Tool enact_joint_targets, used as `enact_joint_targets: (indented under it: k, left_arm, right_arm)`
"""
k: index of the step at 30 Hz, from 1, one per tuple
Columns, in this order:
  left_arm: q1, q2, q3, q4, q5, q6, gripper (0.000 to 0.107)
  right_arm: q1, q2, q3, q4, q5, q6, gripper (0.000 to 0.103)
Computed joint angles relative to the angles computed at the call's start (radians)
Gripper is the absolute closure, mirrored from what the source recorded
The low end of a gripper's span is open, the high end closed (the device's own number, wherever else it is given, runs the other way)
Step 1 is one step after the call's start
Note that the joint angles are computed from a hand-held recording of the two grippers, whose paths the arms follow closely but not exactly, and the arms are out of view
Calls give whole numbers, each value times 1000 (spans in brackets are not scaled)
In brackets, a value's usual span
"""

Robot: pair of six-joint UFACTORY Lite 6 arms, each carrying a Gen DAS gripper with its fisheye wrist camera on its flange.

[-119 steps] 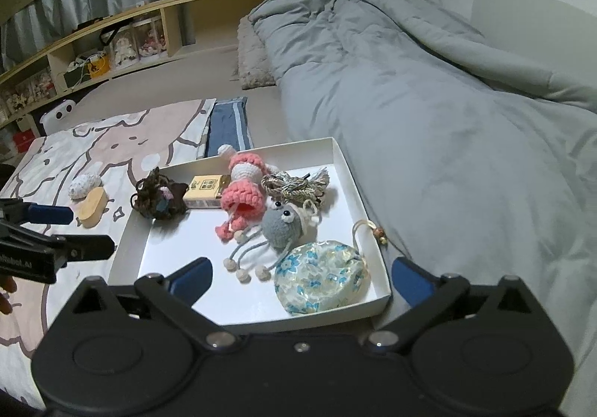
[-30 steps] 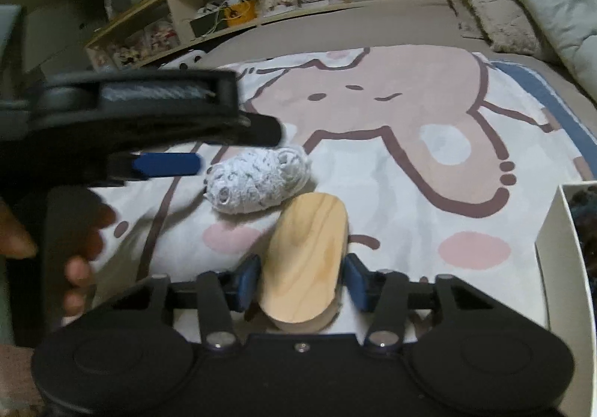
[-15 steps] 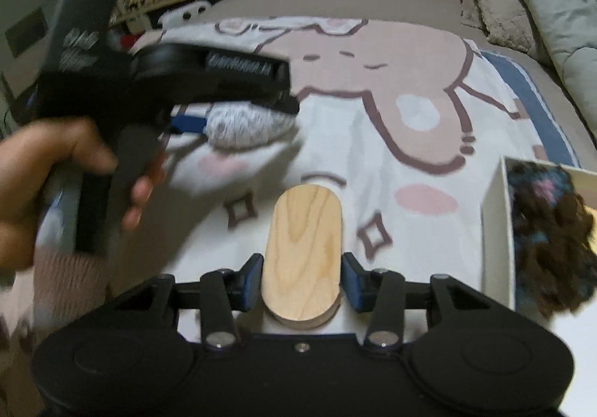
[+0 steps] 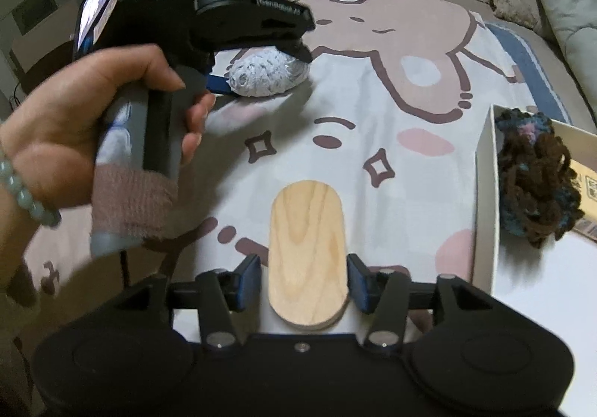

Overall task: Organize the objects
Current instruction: 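Grasp the white yarn ball with the left tool while the right tool grasps the wooden oval block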

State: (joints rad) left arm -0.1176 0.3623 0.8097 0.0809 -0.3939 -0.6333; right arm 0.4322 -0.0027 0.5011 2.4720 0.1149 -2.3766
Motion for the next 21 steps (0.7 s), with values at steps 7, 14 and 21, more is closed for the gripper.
enact_joint_targets:
  k: [7, 14, 21]
  left_arm:
    - [17, -13, -30, 38, -46, -4, 47]
    - [37, -114, -82, 149, -37, -68, 63]
    - [42, -208, -137, 204, -3, -133, 65]
  right_arm:
    - [-34, 48, 13, 63, 62, -81, 58]
    - [-38, -59, -28, 60, 53, -80, 59]
    - [-59, -184, -73, 106, 16, -99, 59]
